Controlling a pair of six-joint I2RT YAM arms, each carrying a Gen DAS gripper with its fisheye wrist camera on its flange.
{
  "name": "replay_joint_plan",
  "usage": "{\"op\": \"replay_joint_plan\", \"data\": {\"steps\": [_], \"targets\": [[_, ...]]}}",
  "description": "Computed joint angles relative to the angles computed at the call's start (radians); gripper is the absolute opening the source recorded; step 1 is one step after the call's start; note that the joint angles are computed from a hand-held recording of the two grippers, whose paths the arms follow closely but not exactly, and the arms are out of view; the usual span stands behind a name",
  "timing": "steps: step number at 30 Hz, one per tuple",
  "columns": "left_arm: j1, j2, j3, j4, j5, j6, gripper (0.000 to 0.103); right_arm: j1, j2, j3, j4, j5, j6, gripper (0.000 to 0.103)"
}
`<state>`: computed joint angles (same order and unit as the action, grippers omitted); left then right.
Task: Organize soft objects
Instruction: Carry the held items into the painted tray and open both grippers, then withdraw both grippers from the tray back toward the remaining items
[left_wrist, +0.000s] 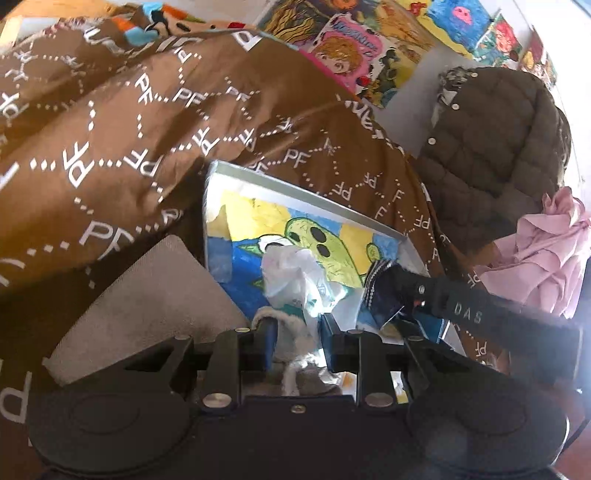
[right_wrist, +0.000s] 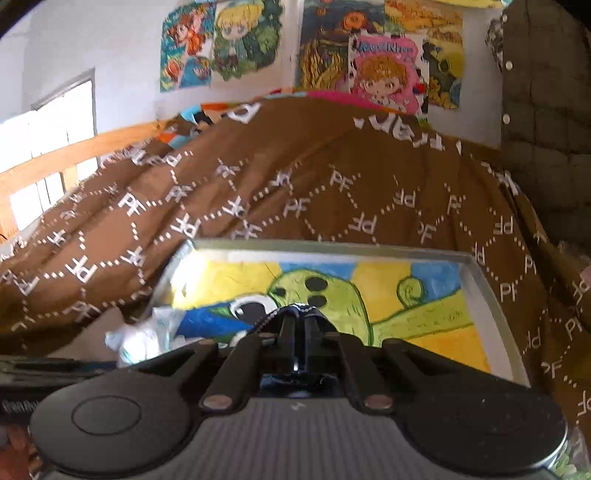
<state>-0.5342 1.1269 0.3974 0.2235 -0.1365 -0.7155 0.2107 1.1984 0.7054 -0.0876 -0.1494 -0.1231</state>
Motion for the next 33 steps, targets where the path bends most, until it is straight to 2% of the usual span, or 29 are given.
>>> {"op": "replay_joint_plan", "data": {"steps": [6, 10, 12, 14, 17, 22, 26, 28, 33], "targets": [[0.017, 0.069, 0.033, 0.008, 0.005, 0.006, 0.026, 0.02, 0.074, 0.001, 0.018, 0.038, 0.003, 0.007], [0.032, 0.087, 0.054, -0.016, 0.026, -0.037, 0.026, 0.028, 0.102, 0.025, -0.037, 0.05, -0.025, 0.013], [0.046, 0.082, 0.074, -0.051, 0.049, -0.081, 0.026, 0.017, 0.077, 0.031, -0.068, 0.038, -0.053, 0.019], [0.038, 0.068, 0.086, -0.083, 0.045, -0.092, 0.029, -0.006, 0.047, 0.039, -0.097, 0.007, -0.058, 0.033], [-0.007, 0.056, 0.112, -0.142, -0.007, -0.085, 0.036, -0.047, -0.01, 0.047, -0.143, -0.025, -0.071, 0.046], [-0.099, 0.034, 0.172, -0.255, -0.091, -0.062, 0.046, -0.139, -0.119, 0.043, -0.23, -0.121, -0.104, 0.058], [-0.157, 0.01, 0.196, -0.301, -0.143, -0.061, 0.053, -0.224, -0.221, 0.015, -0.271, -0.206, -0.127, 0.072], [-0.185, 0.0, 0.207, -0.327, -0.171, -0.07, 0.056, -0.28, -0.271, 0.004, -0.299, -0.254, -0.132, 0.075], [-0.309, -0.046, 0.228, -0.406, -0.324, -0.096, 0.071, -0.467, -0.42, -0.02, -0.389, -0.416, -0.17, 0.088]]}}
